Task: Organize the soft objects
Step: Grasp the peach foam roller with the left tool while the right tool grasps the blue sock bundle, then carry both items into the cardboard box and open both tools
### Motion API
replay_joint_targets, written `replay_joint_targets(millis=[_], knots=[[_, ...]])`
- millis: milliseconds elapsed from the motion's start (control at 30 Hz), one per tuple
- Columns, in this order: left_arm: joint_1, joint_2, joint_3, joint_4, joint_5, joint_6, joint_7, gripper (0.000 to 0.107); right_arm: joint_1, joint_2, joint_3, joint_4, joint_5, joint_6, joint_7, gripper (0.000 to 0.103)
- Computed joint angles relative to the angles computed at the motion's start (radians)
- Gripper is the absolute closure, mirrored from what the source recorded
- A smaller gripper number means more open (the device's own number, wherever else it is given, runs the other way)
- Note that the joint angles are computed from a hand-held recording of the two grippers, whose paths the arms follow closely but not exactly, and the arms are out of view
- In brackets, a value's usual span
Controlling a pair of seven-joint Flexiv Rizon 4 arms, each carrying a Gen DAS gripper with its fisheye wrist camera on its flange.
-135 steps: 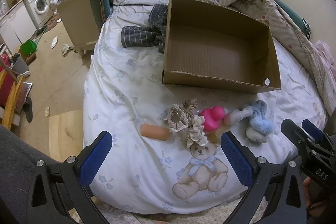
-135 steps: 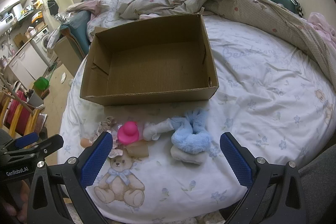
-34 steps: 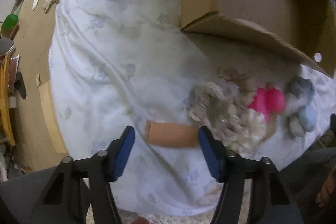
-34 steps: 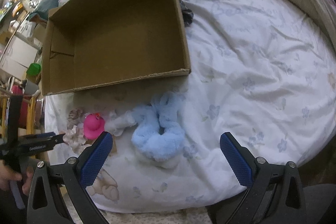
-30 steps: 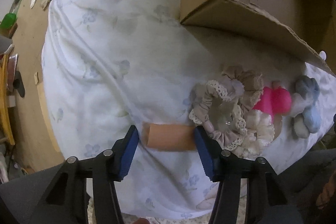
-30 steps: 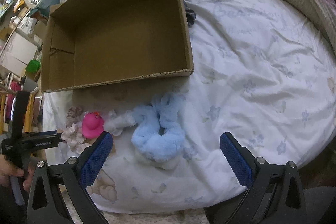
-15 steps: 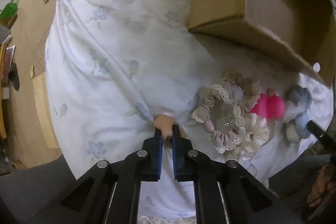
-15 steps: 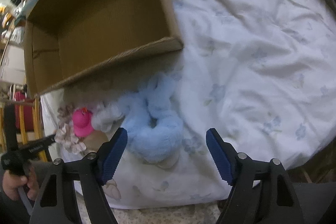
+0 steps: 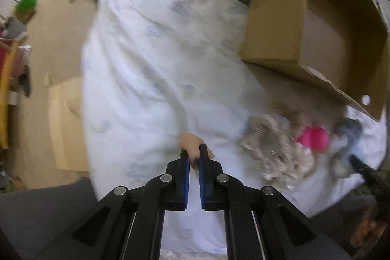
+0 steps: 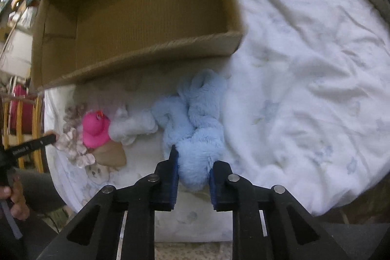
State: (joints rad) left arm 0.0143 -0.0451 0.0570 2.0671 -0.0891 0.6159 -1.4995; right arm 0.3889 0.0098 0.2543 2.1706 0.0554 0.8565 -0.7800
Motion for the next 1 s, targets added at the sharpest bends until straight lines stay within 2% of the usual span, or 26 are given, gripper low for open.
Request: replay_joint_targets(millis=[233,367,500,600,733,1000], knots=[[0.042,0.042,0.033,0.046,-0.094,0.023,0.058,0.101,-0.029,0.102,0.0,0.087,-0.062,0.09,0.134,0.082],[0.029,0.112,0.03,0.083,-0.162,0.035,0.086,0.101,-0.017,0.141,-0.001,0.09,-0.032,0.113,0.099,0.082],[0.009,0.164,0.016,0.06,-0.213,0.007,0.103,0.101,0.001,0.174,0.002,0.083,0.009,0.119,0.058,0.082],[-0.009,0.192,-0.003,0.046,-0.189,0.021,0.065,0.101,0.005,0.183,0.014,0.074,-0.017,0.136,0.066,0.082],[-0.03,0.192,-0.013,0.035,-0.188,0.07,0.051,0.101,0.003,0.19,0.021,0.071,-0.069,0.21,0.084,0.082],[-0.074,0.138,-0.049,-0.057,-0.173,0.142,0.065,0.101,0.001,0.137,-0.004,-0.011,-0.128,0.267,0.033,0.082]])
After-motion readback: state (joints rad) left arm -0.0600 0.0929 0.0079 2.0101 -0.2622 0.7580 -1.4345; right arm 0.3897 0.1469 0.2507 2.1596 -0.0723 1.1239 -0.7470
